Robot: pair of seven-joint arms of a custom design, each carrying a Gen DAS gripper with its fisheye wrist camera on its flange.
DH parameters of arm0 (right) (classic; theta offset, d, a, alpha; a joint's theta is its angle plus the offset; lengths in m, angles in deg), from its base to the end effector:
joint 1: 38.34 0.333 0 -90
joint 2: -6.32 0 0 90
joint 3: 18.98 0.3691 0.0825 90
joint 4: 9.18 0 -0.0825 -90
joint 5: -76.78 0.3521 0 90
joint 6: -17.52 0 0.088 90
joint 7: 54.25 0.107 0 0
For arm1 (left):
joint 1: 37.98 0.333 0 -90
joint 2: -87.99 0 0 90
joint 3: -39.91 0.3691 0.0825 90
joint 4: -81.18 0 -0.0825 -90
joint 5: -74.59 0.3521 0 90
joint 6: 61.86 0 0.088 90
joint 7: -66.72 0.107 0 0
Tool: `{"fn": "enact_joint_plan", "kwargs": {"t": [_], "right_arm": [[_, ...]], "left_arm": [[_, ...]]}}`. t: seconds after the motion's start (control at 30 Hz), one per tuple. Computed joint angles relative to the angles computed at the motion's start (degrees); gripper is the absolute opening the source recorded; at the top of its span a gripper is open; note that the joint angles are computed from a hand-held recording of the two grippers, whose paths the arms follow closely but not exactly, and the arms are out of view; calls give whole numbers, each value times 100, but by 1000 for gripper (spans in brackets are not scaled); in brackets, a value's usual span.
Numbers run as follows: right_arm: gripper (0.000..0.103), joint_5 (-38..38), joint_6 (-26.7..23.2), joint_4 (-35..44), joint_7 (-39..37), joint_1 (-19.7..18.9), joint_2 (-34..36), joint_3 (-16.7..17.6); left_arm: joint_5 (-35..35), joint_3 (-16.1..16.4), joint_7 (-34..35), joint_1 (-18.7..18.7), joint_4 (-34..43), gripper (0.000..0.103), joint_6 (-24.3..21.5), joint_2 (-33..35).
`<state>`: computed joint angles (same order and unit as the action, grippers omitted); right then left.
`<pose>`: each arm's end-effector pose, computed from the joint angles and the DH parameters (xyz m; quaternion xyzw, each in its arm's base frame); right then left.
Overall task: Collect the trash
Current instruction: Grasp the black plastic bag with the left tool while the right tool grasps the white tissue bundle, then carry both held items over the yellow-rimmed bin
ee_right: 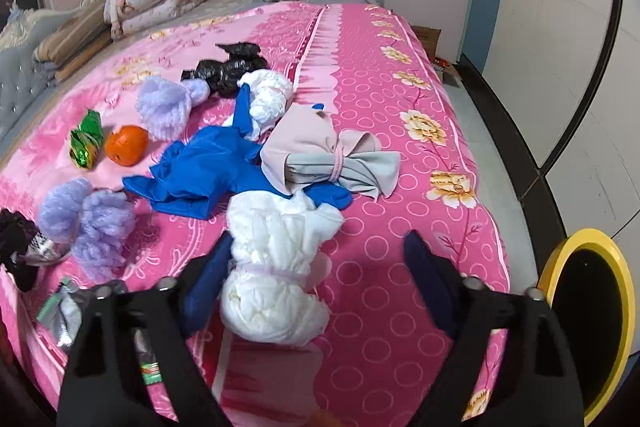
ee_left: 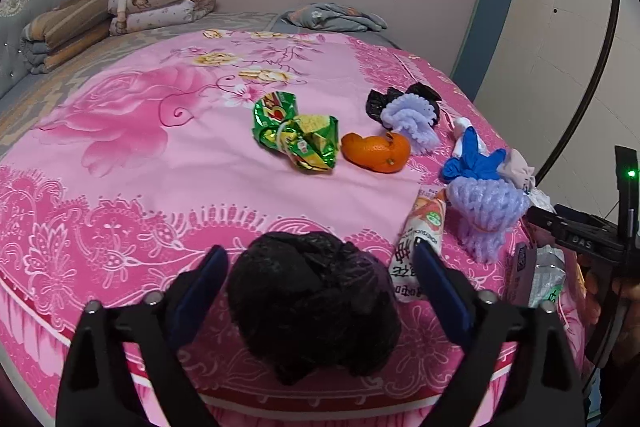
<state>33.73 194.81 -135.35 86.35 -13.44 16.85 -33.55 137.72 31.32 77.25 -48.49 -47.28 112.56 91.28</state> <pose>0.5487 0.1651 0.4424 -0.6790 0.6412 -0.2382 0.2664 0.4789 -0.2373 0.4742 -0.6492 0.6530 -0.3288 0.2098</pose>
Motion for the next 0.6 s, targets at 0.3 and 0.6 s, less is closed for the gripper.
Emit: {"fn": "enact_joint_plan", "kwargs": {"t": [0.3,0.6], "right_arm": [[30,590,-149,75,-776,176,102,49],[29,892,136,-507,-923,-229,-623,447]], "left_arm": [[1046,101,-872,-128,200,48,44,175],[1457,-43,-1332,54,-1,46,98,-276]]}}
